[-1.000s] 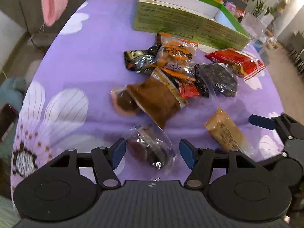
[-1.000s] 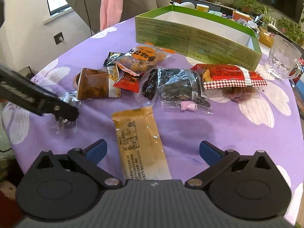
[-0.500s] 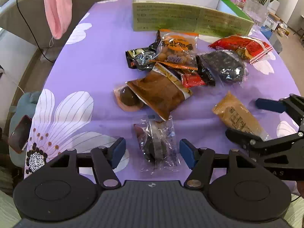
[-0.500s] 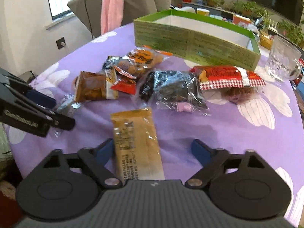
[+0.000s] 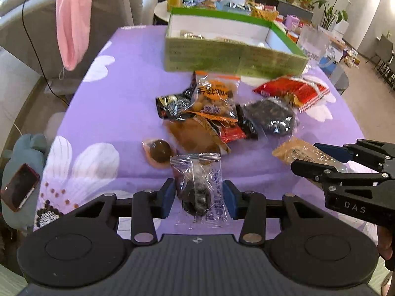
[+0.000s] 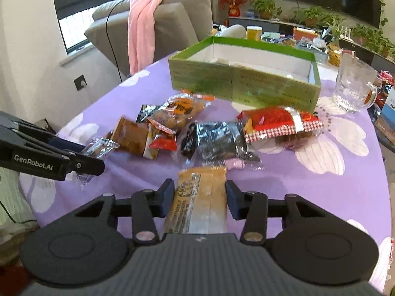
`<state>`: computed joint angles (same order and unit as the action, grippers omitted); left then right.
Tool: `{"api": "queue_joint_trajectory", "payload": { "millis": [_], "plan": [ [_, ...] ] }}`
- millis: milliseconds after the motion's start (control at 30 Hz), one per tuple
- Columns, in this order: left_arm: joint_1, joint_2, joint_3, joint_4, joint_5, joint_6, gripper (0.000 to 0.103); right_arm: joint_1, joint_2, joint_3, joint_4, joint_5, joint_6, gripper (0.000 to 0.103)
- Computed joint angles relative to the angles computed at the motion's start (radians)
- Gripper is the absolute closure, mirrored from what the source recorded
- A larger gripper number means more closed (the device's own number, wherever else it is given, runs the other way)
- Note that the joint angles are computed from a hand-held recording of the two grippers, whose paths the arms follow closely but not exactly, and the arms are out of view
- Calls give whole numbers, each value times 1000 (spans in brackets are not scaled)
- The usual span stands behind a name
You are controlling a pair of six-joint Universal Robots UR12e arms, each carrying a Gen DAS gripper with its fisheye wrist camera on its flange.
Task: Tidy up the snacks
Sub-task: 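Carry both snacks over the green box and open both tools to drop them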
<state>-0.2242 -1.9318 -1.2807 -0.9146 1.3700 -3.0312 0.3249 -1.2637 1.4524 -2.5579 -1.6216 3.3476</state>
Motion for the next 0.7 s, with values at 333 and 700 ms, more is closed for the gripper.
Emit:
{"api": "queue_joint_trajectory", "payload": {
  "millis": [333, 700],
  "plan": [
    [10, 8, -1, 49, -32, 5, 64, -5, -8, -6, -24, 29, -2, 86],
    [14, 4, -1, 24, -35, -4, 64, 5, -13, 7, 131, 54, -145, 23]
  ]
}}
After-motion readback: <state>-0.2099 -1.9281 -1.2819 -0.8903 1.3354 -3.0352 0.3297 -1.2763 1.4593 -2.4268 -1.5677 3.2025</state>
